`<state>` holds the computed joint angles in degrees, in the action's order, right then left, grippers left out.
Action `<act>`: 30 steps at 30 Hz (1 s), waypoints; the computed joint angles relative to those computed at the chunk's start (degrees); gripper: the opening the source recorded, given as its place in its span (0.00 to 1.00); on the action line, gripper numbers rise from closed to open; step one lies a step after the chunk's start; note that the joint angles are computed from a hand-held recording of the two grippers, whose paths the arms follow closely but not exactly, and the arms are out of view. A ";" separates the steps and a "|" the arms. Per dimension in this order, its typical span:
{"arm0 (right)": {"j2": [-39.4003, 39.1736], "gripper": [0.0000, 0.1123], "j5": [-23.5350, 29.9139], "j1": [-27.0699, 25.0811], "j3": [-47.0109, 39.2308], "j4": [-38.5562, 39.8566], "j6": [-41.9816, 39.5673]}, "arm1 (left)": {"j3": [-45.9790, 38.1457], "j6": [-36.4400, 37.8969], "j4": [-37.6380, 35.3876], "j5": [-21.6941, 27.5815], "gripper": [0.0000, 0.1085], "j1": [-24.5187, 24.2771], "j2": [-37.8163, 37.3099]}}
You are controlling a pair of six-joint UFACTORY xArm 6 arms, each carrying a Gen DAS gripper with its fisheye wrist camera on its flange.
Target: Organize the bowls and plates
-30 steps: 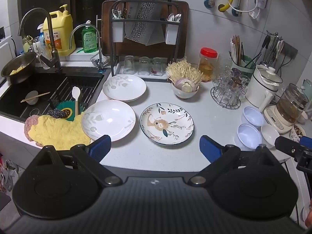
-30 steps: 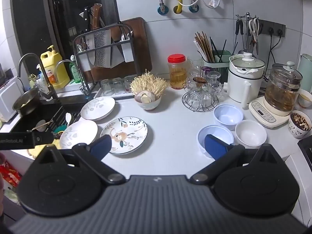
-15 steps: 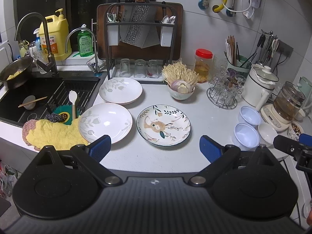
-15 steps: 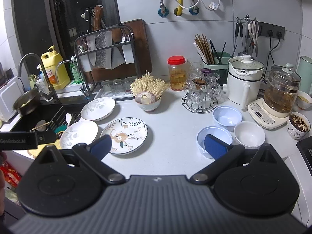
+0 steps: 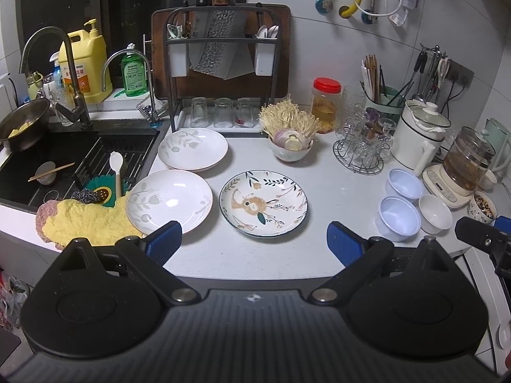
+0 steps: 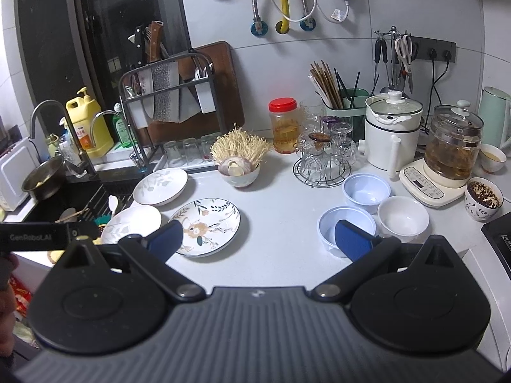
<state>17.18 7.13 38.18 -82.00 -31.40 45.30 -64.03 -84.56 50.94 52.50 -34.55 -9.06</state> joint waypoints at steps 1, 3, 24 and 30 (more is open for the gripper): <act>-0.17 0.92 -0.31 -0.07 0.32 -0.34 0.34 | -0.19 0.18 -0.09 0.04 0.91 -0.09 0.16; -0.49 0.92 -0.73 -0.20 0.89 -1.11 1.28 | -0.40 -0.07 0.22 0.23 0.91 -0.49 0.40; -1.40 0.92 -3.41 -1.72 2.66 -3.33 2.76 | -1.93 -3.12 0.41 -0.84 0.91 -2.07 2.91; -1.67 0.92 -3.40 -2.09 3.10 -4.54 5.00 | -1.91 -2.95 -0.12 -0.16 0.91 -2.31 2.80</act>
<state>15.51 3.73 36.09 -78.90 -35.94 50.30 -65.94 -87.51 50.82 52.34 -36.85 -6.25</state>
